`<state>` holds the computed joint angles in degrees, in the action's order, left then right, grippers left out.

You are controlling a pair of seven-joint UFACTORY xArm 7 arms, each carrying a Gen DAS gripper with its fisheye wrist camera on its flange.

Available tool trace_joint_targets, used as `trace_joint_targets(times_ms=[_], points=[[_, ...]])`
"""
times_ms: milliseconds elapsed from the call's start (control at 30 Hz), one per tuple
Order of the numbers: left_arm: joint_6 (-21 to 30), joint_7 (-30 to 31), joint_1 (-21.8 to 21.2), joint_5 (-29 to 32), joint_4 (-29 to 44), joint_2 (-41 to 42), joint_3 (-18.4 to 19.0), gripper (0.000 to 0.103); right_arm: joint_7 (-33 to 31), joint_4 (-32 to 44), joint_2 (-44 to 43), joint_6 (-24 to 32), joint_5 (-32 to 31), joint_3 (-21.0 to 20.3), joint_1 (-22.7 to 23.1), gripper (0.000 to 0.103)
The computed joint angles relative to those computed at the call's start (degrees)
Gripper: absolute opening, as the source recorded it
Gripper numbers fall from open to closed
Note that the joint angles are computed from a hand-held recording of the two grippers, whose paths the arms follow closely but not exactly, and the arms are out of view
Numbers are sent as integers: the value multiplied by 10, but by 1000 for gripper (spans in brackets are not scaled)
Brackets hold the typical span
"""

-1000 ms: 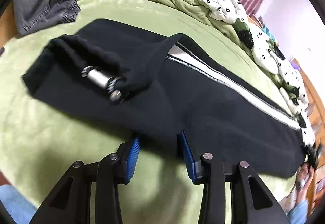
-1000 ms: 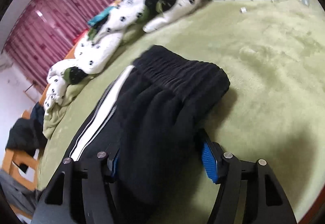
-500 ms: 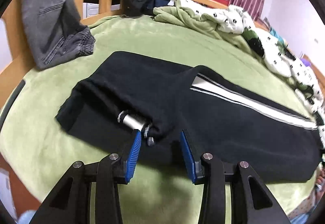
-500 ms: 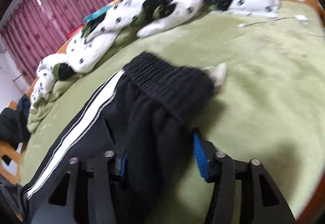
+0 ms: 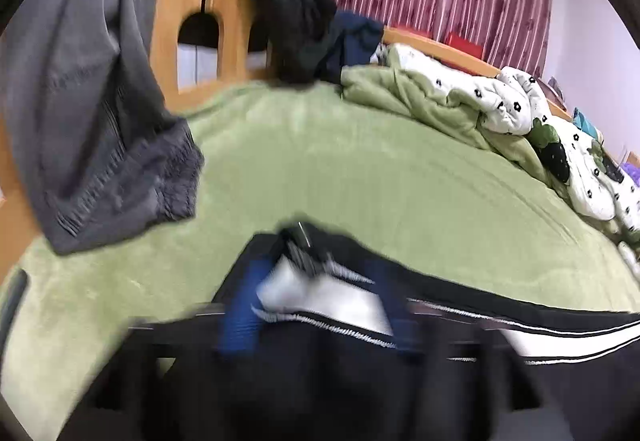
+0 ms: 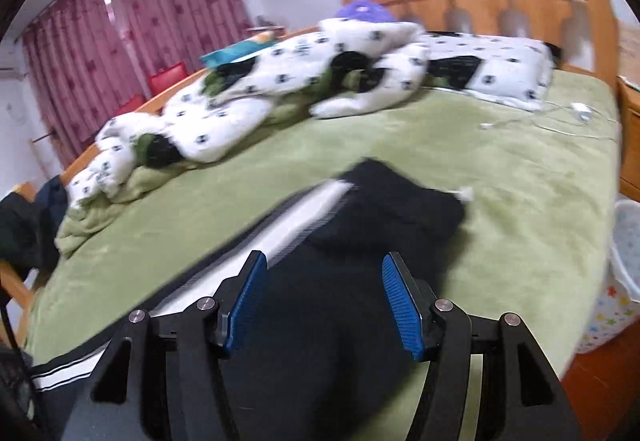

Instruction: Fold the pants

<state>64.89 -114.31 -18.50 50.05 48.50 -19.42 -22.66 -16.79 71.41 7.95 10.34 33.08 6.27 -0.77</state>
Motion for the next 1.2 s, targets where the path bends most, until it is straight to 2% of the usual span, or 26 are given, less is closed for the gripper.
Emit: trace_joint_targets(times_ms=[67,167,233,267,333,367,433,500,633,733,800,900,967,1033,1067,1200], points=[[-38,-38,4,7,-38,-28,7,72,18,20,14,8,-36,5,23,60],[-97,-20,19,-17,-69,-48,33,71,47,50,40,15,-105,7,57,60],[-93,-8,36,-36,-70,-44,33,71,71,80,68,20,-166,2,85,60],[-101,-8,43,-39,-76,-44,35,71,71,95,83,24,-184,7,92,60],[-149,-8,56,-44,-95,-49,49,67,47,134,116,46,-198,28,92,60],[-166,-5,64,-46,-100,-50,52,44,28,154,133,61,-205,40,93,60],[-180,26,76,-49,-95,-45,54,14,7,186,161,83,-224,46,106,60],[-162,13,96,-19,-92,-51,28,13,-28,207,180,94,-232,58,110,60],[-182,8,101,-43,-97,-41,38,13,-109,242,213,113,-214,91,108,63],[-192,-4,106,-39,-106,-51,33,13,-151,307,258,165,-217,94,124,63],[-198,-1,109,-41,-109,-52,34,13,-176,371,297,235,-221,91,136,63],[-211,-3,115,-39,-115,-57,32,14,-184,446,346,315,-254,62,170,63],[-213,-2,118,-40,-116,-58,29,14,-208,422,335,295,-241,43,182,61],[-207,2,119,-42,-111,-54,25,14,-221,432,337,328,-246,68,166,28],[-202,4,120,-41,-108,-53,23,14,-220,428,329,328,-249,54,177,8],[-193,-29,123,-4,-113,-76,3,14,-227,370,294,254,-228,61,172,4]])
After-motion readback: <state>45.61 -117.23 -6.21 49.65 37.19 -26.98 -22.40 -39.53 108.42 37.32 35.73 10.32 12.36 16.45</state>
